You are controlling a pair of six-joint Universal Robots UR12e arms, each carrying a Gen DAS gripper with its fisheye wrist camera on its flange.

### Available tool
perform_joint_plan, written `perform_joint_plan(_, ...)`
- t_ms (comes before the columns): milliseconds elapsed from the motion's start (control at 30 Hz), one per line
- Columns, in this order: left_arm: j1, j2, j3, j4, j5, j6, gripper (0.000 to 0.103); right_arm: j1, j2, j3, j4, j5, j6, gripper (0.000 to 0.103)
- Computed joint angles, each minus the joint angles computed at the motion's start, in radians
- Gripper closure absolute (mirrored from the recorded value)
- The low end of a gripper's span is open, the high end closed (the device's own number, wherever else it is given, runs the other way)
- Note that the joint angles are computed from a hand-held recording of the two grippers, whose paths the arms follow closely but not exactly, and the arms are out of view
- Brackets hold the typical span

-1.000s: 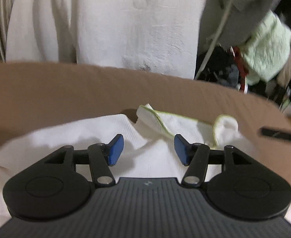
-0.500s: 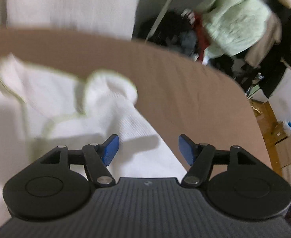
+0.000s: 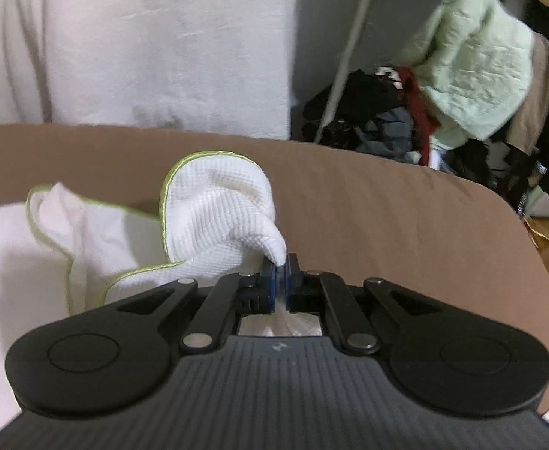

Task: Fold clothes

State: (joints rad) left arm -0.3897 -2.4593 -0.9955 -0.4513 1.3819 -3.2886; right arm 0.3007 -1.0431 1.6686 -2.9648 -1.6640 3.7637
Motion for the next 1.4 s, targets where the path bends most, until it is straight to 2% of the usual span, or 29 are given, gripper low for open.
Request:
perform_joint_plan(33, -0.002, -0.007, 0.007, -0.001, 0.005, -0.015, 0.099, 0.001, 0.005, -0.012, 0.039, -0.009, -0.001, 0.103)
perform_joint_plan(67, -0.003, -0.013, 0.01, 0.004, 0.011, -0.031, 0.099, 0.008, 0.006, -0.021, 0.072, -0.06, 0.02, 0.103)
perform_joint_plan(133, -0.006, -0.021, 0.01, 0.019, 0.022, -0.06, 0.098, 0.031, 0.009, -0.05, 0.167, -0.23, 0.075, 0.103)
perform_joint_plan(167, -0.005, -0.022, 0.011, 0.009, 0.021, -0.064, 0.097, 0.037, 0.011, -0.062, 0.212, -0.281, 0.094, 0.102)
perform_joint_plan(200, -0.004, -0.024, 0.013, -0.004, 0.01, -0.062, 0.096, 0.038, 0.013, -0.065, 0.218, -0.291, 0.104, 0.102)
perform_joint_plan(267, 0.005, -0.01, -0.01, 0.007, -0.026, -0.032, 0.087, 0.03, 0.019, -0.052, 0.151, -0.231, 0.118, 0.092)
perform_joint_plan(300, 0.009, 0.003, -0.033, 0.031, -0.039, -0.003, 0.074, 0.026, 0.023, -0.048, 0.116, -0.197, 0.12, 0.089)
perform_joint_plan(333, 0.013, 0.023, -0.065, 0.059, -0.041, 0.029, 0.053, 0.025, 0.028, -0.054, 0.107, -0.183, 0.107, 0.079)
perform_joint_plan(367, 0.017, 0.044, -0.099, 0.086, -0.038, 0.06, 0.044, 0.027, 0.034, -0.064, 0.106, -0.184, 0.087, 0.071)
perform_joint_plan(400, 0.026, 0.067, -0.134, 0.104, -0.049, 0.078, 0.037, 0.032, 0.043, -0.081, 0.108, -0.196, 0.072, 0.058)
perform_joint_plan(467, 0.055, 0.115, -0.204, 0.111, -0.101, 0.084, 0.037, 0.044, 0.064, -0.117, 0.103, -0.21, 0.044, 0.056)
perform_joint_plan(500, 0.078, 0.139, -0.24, 0.098, -0.14, 0.073, 0.037, 0.042, 0.067, -0.124, 0.085, -0.189, 0.029, 0.056)
perform_joint_plan(567, 0.118, 0.185, -0.308, 0.069, -0.152, 0.086, 0.037, 0.035, 0.088, -0.15, 0.034, -0.106, -0.014, 0.056)
perform_joint_plan(600, 0.135, 0.205, -0.338, 0.055, -0.124, 0.101, 0.037, 0.035, 0.09, -0.158, 0.017, -0.072, -0.039, 0.056)
perform_joint_plan(667, 0.165, 0.233, -0.382, 0.045, -0.013, 0.129, 0.037, 0.044, 0.106, -0.192, 0.011, -0.046, -0.071, 0.056)
perform_joint_plan(733, 0.197, 0.251, -0.418, 0.072, 0.084, 0.128, 0.037, 0.053, 0.128, -0.23, -0.001, -0.024, -0.088, 0.056)
perform_joint_plan(867, 0.253, 0.262, -0.474, 0.136, 0.296, 0.157, 0.036, 0.067, 0.189, -0.301, -0.101, 0.041, -0.03, 0.049)
perform_joint_plan(900, 0.272, 0.265, -0.49, 0.132, 0.317, 0.163, 0.036, 0.07, 0.204, -0.321, -0.108, 0.067, -0.017, 0.049)
perform_joint_plan(1000, 0.333, 0.268, -0.523, 0.082, 0.297, 0.114, 0.036, 0.081, 0.245, -0.379, -0.082, 0.127, -0.009, 0.049)
perform_joint_plan(1067, 0.365, 0.264, -0.533, 0.053, 0.26, 0.089, 0.036, 0.093, 0.264, -0.416, -0.02, 0.125, -0.046, 0.049)
perform_joint_plan(1167, 0.396, 0.251, -0.528, -0.008, 0.207, 0.095, 0.035, 0.099, 0.272, -0.438, 0.056, 0.099, -0.086, 0.049)
perform_joint_plan(1233, 0.409, 0.249, -0.535, 0.003, 0.154, 0.099, 0.029, 0.097, 0.271, -0.433, 0.068, 0.098, -0.074, 0.049)
perform_joint_plan(1300, 0.422, 0.247, -0.545, 0.024, 0.093, 0.101, 0.027, 0.092, 0.273, -0.429, 0.06, 0.109, -0.048, 0.049)
perform_joint_plan(1367, 0.427, 0.249, -0.554, 0.039, 0.036, 0.143, 0.036, 0.091, 0.274, -0.427, 0.052, 0.11, -0.033, 0.049)
perform_joint_plan(1400, 0.428, 0.25, -0.558, 0.045, 0.008, 0.169, 0.061, 0.091, 0.275, -0.428, 0.052, 0.107, -0.032, 0.049)
